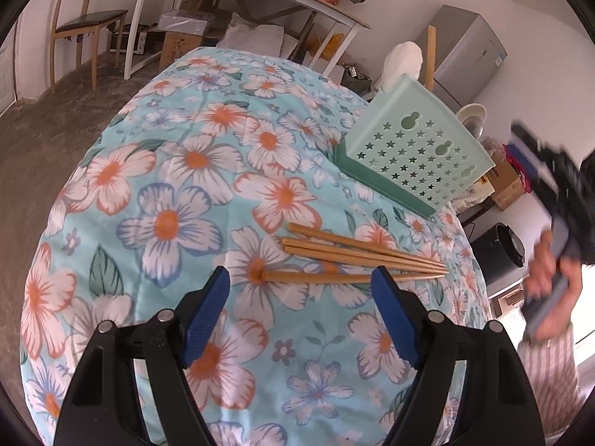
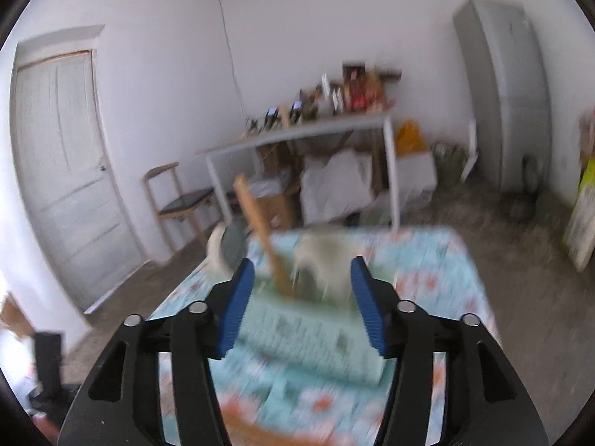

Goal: Organize utensils
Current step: 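Close the left tool on the loose wooden chopsticks while the right tool approaches them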

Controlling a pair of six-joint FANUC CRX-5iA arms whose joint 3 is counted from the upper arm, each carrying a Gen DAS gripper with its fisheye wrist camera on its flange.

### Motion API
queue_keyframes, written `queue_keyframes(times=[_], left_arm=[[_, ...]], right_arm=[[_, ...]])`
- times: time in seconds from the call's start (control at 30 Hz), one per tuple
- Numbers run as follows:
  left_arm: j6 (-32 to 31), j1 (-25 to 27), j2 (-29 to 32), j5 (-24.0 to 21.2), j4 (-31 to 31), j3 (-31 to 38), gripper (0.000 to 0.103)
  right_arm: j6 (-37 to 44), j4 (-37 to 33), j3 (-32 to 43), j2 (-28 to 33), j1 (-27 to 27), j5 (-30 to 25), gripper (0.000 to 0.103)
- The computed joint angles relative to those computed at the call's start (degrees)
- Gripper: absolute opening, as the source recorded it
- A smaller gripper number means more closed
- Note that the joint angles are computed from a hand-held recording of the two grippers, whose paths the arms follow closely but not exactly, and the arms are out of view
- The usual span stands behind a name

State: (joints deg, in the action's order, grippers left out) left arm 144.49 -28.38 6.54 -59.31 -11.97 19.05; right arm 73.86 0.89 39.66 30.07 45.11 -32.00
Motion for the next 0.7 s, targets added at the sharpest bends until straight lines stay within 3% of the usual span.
queue_keyframes(times=[0.1,0.23,0.33,0.43,0.57,0.7], left_arm=[[-0.8,-0.2,0.5,-0.2,0.4,0.5,0.076],[-3.3,-1.2,2.2,-2.6,-0.7,3.2,0.076],[-9.6,-2.4,5.3,-6.4,-2.0,7.9,0.075],[-18.4,-5.8,9.7,-10.8,-8.3,15.4,0.070],[-28.5,-9.9,14.2,-13.6,-15.7,21.8,0.058],[-39.1,-11.7,18.2,-16.1,-18.1,25.9,0.043]], right_arm=[[1.8,-5.7,-1.3,-0.9,-0.4,-4.4,0.057],[-4.6,-5.3,-6.4,-2.3,-0.5,-5.8,0.057],[-11.1,-4.9,-9.6,-3.1,-1.2,-5.0,0.057],[-15.2,-7.4,-9.9,-2.6,-2.8,-6.1,0.057],[-12.5,-16.0,-9.6,-2.6,-5.3,-7.9,0.057],[-7.9,-25.2,-10.3,-3.2,-7.5,-6.1,0.064]])
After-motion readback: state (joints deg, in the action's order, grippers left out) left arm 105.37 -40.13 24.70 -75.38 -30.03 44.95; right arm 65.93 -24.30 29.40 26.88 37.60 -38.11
